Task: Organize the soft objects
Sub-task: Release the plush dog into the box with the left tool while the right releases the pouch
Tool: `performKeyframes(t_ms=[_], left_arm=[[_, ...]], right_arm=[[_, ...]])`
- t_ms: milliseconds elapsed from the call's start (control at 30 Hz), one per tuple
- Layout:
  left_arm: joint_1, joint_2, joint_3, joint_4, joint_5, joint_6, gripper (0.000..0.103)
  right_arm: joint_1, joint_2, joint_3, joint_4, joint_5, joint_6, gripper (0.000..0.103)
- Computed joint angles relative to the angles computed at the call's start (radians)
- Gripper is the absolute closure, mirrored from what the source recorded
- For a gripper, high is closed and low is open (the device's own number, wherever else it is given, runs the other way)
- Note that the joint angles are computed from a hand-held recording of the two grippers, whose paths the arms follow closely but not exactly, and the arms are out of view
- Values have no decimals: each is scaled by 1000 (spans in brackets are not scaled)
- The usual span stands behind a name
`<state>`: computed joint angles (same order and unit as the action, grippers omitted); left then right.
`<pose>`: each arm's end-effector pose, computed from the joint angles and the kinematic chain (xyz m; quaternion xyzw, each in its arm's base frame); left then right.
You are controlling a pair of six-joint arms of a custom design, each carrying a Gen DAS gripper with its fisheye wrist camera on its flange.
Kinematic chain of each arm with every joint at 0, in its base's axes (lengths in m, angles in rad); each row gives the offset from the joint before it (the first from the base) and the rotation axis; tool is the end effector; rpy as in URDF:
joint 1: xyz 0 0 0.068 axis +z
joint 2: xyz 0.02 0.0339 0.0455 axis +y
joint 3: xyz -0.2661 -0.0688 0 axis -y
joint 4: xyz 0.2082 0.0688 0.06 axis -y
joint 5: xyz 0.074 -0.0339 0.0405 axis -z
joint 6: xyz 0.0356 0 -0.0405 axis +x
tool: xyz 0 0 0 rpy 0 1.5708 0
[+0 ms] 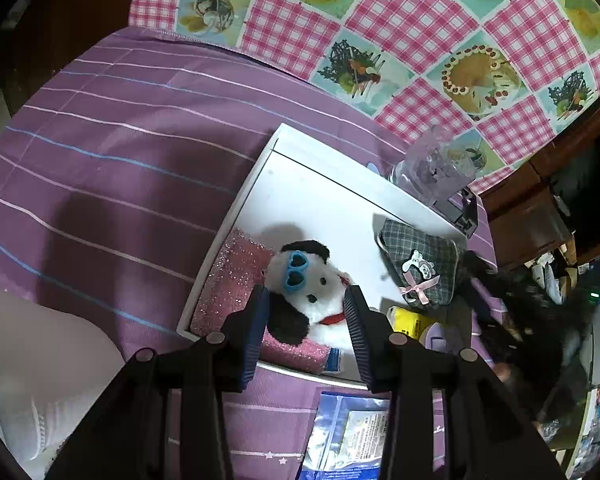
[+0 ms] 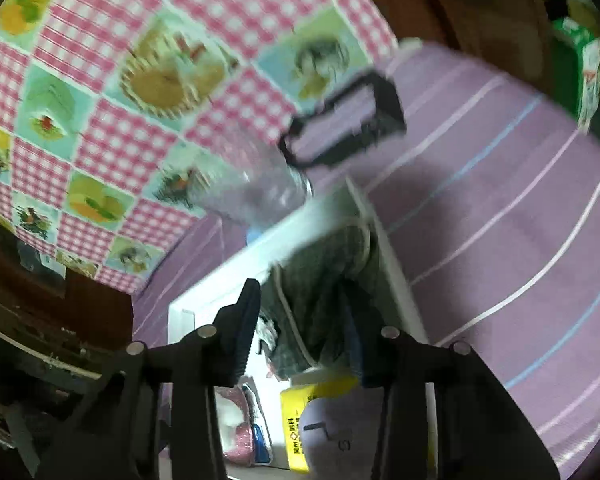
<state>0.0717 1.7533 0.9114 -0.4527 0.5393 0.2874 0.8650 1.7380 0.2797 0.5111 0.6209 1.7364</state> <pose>0.2808 0.0018 0.1593 0.1392 0.9452 -0.2359 0.1777 0.1503 0.1444 0.0922 0.4675 0.7821 0.2039 0.3582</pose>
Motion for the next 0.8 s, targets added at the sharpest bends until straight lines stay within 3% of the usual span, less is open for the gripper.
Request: performKeyframes(t_ms=[100,267,400,500,633,800], left_arm=[[1,2,2,-7,3,3,64],[-2,-2,0,-8,4,6,64],[-9,2,0,-5,-4,5,64],[-12,2,-1,-6,-6,6,64],[-10,4,1,-10,-6,11,64],[-14,4,3,-20,-18,15,64]], right_arm=[[-4,10,68,-119,16,-17,63],[-6,11,52,-83,11,-13,63],[-21,8,82,-131,-8,-60,63],[-32,29,173,-262,-27,-122,63],[-32,15,164,-286,-34,-69,63],[-1,-45,195,-460,-13,2,63]])
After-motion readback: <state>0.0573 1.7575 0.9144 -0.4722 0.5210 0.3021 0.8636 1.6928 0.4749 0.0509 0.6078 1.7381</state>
